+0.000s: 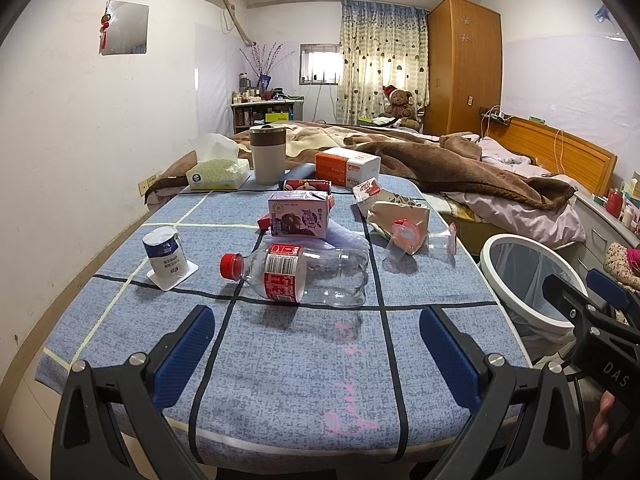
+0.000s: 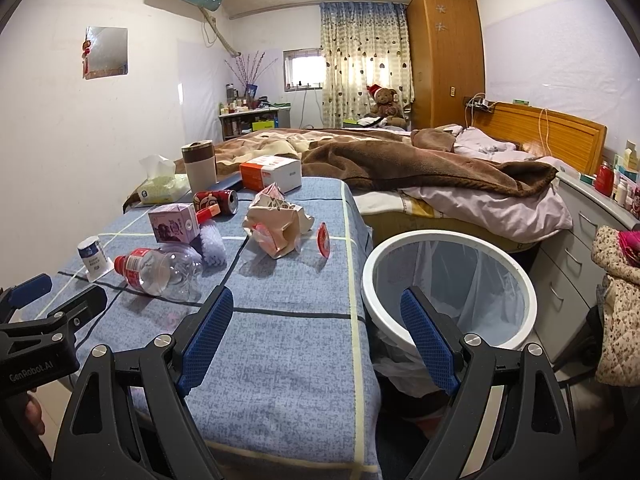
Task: Collect trash
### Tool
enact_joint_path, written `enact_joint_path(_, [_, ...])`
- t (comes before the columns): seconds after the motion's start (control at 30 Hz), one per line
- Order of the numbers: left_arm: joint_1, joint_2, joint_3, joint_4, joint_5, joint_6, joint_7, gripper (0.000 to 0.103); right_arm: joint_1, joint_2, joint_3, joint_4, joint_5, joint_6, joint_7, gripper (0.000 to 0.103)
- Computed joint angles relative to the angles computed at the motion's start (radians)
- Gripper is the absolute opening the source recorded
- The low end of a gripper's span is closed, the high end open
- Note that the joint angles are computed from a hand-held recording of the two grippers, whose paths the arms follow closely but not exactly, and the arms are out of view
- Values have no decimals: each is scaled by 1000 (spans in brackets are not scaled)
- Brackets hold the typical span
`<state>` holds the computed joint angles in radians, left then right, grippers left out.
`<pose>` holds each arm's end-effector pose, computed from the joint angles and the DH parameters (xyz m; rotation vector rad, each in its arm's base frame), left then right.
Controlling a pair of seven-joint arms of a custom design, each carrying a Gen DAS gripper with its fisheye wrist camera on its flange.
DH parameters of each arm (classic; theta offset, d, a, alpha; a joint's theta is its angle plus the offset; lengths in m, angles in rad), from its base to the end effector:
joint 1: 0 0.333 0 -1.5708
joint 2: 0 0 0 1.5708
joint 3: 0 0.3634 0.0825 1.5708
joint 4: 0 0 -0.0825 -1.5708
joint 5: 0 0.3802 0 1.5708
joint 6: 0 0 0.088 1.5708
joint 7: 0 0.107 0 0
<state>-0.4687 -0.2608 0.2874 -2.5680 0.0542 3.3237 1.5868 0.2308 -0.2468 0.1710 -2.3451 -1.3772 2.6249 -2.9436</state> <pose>0.4555 -0.0794 0.5247 -1.4542 1.8245 -1.0254 0.4328 0.2148 0.5179 -1.3881 1.8096 -1.0148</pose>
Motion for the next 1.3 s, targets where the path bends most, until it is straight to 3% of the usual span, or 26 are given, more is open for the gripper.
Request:
enact_joint_path(0.5, [-17,-1,22,1,2,-1,3,103,3,-1,2,3,2,-4,-8,87])
enact_joint_path(0.57, [-45,-1,56,12,2,-11,8,103,3,0,2,3,6,-6,-12,87])
enact_joint_path(1.3, [-59,-1,66,17,-52,-22,59,103,5,4,2,5,2,-7,-11,87])
